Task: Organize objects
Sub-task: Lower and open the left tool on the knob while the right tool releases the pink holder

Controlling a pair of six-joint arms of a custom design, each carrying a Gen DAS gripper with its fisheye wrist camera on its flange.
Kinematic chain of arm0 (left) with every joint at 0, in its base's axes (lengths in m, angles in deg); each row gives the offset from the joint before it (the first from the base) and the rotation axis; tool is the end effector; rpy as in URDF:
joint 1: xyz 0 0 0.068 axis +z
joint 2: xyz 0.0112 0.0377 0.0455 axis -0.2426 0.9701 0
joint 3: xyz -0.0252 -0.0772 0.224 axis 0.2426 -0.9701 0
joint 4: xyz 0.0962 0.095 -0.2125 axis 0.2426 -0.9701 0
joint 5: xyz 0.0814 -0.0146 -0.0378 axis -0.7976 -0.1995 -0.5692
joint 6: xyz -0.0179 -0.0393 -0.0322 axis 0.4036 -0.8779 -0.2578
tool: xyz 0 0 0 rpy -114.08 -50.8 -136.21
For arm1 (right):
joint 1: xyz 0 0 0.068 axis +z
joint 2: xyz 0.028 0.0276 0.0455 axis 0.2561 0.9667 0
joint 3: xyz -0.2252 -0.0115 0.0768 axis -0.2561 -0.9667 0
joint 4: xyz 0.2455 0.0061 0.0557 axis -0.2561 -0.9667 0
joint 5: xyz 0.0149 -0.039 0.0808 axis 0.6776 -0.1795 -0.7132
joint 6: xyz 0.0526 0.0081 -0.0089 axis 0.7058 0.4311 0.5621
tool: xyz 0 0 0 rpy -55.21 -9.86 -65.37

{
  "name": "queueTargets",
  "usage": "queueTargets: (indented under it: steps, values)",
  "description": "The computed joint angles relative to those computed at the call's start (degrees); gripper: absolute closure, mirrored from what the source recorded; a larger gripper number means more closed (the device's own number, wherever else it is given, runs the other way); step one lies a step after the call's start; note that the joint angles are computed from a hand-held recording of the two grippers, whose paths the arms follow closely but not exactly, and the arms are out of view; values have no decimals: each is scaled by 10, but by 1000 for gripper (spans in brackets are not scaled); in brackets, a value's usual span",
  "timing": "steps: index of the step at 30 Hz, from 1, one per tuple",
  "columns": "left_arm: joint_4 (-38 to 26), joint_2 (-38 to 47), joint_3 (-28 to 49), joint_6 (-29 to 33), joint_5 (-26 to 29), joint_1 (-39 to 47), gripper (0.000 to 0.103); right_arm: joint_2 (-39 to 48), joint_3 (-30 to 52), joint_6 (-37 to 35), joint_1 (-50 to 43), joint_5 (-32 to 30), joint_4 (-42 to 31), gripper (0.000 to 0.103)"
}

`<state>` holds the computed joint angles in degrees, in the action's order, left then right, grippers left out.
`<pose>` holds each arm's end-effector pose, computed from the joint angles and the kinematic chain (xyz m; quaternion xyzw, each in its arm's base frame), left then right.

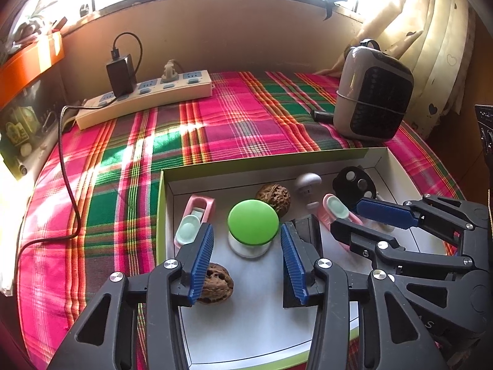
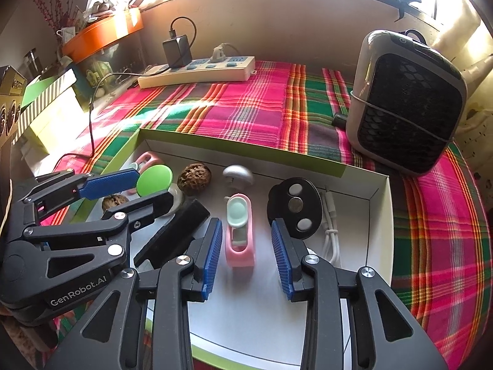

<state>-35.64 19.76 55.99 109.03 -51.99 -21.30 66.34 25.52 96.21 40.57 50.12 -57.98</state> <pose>0.3325 -0.0545 0.1486 0.2686 0.9011 -0.1302 0.3145 0.2580 0.1151 0.1408 0.0272 0.9456 0.0290 0.3229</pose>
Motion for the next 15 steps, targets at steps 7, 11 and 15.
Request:
queueTargets:
  steps: [7, 11, 15]
  values:
    - [8, -42, -36, -5, -4, 6, 59, -28, -18, 9, 10, 10, -4, 65]
    - [10, -79, -64, -17, 2, 18, 59, -54, -35, 21, 21, 19, -5, 64]
    - [11, -126, -101, -20, 3, 26, 59, -81, -55, 39, 32, 25, -7, 64]
